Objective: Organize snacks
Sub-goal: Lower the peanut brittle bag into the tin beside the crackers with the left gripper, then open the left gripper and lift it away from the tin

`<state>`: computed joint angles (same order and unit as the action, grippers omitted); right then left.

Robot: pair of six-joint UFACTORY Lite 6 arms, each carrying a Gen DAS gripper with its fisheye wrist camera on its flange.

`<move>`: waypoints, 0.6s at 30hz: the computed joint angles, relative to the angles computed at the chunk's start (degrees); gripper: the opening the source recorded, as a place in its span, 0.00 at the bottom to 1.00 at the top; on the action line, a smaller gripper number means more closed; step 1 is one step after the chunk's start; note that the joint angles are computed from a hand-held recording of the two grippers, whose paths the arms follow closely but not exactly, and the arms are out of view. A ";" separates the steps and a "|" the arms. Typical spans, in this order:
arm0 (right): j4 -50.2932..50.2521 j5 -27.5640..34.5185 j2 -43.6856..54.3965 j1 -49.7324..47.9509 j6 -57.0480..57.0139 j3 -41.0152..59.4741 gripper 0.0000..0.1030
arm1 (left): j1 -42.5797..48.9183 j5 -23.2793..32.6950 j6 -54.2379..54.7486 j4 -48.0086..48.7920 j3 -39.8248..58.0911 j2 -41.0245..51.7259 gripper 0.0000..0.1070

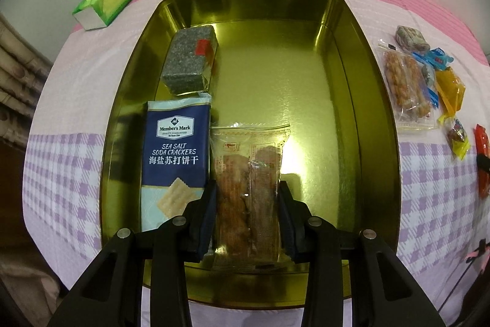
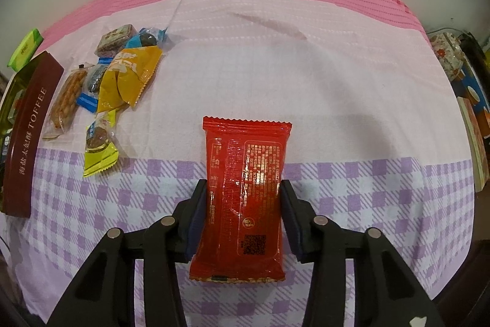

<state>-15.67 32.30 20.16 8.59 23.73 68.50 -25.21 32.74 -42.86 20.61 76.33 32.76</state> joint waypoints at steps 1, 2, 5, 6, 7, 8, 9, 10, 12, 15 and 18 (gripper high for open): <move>-0.46 0.11 -0.21 0.13 0.55 -0.19 0.40 | 0.02 0.08 0.06 0.11 0.12 0.02 0.37; -0.92 0.49 0.18 0.66 1.53 0.44 0.40 | -0.16 0.20 -0.18 0.29 0.08 -0.10 0.37; -1.97 0.54 -0.07 1.71 4.57 0.02 0.39 | -0.56 0.28 -0.81 0.82 0.09 -0.25 0.37; -2.13 0.63 -0.27 1.94 5.46 -0.08 0.39 | -0.57 0.23 -0.97 0.59 0.06 -0.30 0.38; -2.35 0.72 -0.18 2.35 6.21 -0.01 0.39 | -0.56 0.03 -0.72 0.50 0.03 -0.33 0.38; -2.37 1.03 -0.25 2.82 6.76 0.11 0.39 | -0.56 -0.27 -0.70 0.43 -0.20 -0.67 0.38; -2.26 1.30 -0.84 3.21 7.15 -0.24 0.39 | -0.47 -0.95 -0.84 0.49 -0.79 -1.42 0.39; -2.28 1.54 -1.29 3.51 7.48 -0.40 0.39 | -0.21 -1.34 -0.45 0.30 -1.23 -2.10 0.40; -3.01 2.11 -2.41 4.78 9.06 -0.64 0.39 | 0.07 -2.77 0.53 -0.73 -2.21 -3.68 0.45; -3.36 2.99 -3.79 6.49 10.34 -0.31 0.39 | 0.20 -4.71 -0.07 -0.02 -3.76 -6.34 0.49; -3.37 3.57 -5.60 8.66 11.58 -0.70 0.39 | 0.70 -6.32 0.16 0.06 -5.33 -9.14 0.50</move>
